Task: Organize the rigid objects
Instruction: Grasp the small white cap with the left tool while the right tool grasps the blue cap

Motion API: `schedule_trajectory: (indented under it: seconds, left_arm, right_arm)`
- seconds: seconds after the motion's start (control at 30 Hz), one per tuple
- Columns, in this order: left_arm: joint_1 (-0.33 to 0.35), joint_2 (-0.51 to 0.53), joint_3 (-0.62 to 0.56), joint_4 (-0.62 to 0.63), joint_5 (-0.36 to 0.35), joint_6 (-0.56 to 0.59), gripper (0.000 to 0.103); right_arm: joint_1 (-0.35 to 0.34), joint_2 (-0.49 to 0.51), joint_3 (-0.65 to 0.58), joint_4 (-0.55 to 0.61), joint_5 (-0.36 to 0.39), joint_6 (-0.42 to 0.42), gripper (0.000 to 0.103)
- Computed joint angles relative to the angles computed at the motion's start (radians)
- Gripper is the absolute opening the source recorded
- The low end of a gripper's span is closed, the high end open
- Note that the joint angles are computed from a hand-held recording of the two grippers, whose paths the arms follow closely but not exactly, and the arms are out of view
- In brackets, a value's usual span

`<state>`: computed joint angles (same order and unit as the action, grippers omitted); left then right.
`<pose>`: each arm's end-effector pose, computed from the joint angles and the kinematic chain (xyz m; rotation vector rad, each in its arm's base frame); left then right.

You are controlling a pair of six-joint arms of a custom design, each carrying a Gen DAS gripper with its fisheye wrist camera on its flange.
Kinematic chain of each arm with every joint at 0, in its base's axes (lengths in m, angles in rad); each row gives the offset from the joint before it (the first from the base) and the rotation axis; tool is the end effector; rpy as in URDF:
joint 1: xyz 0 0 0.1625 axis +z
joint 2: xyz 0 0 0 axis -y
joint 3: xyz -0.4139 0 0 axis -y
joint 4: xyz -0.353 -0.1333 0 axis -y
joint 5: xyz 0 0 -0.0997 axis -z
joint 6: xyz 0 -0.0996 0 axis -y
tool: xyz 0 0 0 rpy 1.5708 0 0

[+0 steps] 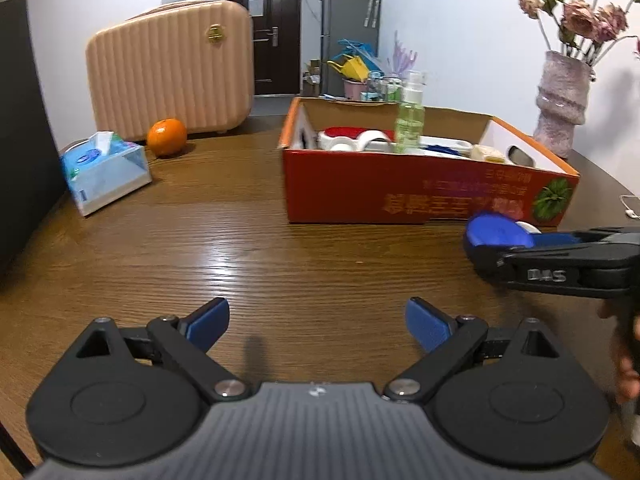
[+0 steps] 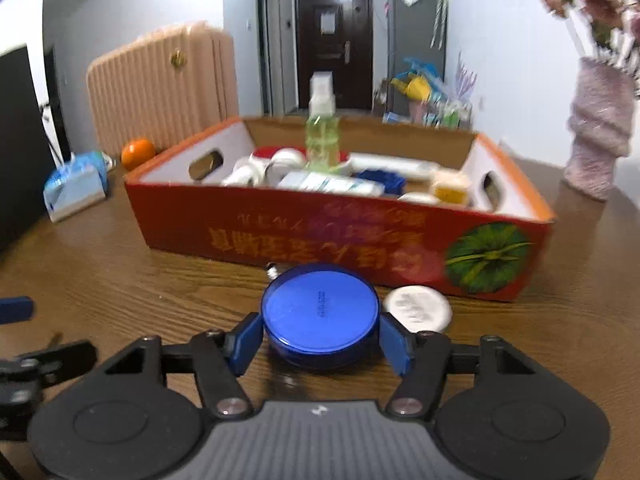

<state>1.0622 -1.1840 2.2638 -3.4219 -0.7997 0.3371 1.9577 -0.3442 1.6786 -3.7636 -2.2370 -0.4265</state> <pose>-0.0391 -0.4864 0.2528 0.5877 2.2133 -0.9925 0.2916 -0.5255 -0.0167 0.5692 -2.2322 1.0255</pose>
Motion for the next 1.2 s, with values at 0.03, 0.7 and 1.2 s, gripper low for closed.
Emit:
schedule_trajectory:
  seconds: [0.03,0.7,1.2]
  left_arm:
    - [-0.009,0.006,0.002,0.005,-0.011,-0.006,0.097]
    - [-0.08,0.413,-0.276,0.021,-0.131,0.043,0.04]
    - [-0.244,0.05,0.138,-0.014,-0.017,-0.129,0.039]
  right_arm:
    - [0.002,-0.016,0.035,-0.045,-0.001,-0.008,0.062]
    - [-0.146,-0.253,0.472,-0.378,0.11,0.041,0.063]
    - [-0.012,-0.224,0.536,-0.411,0.112,0.071,0.063]
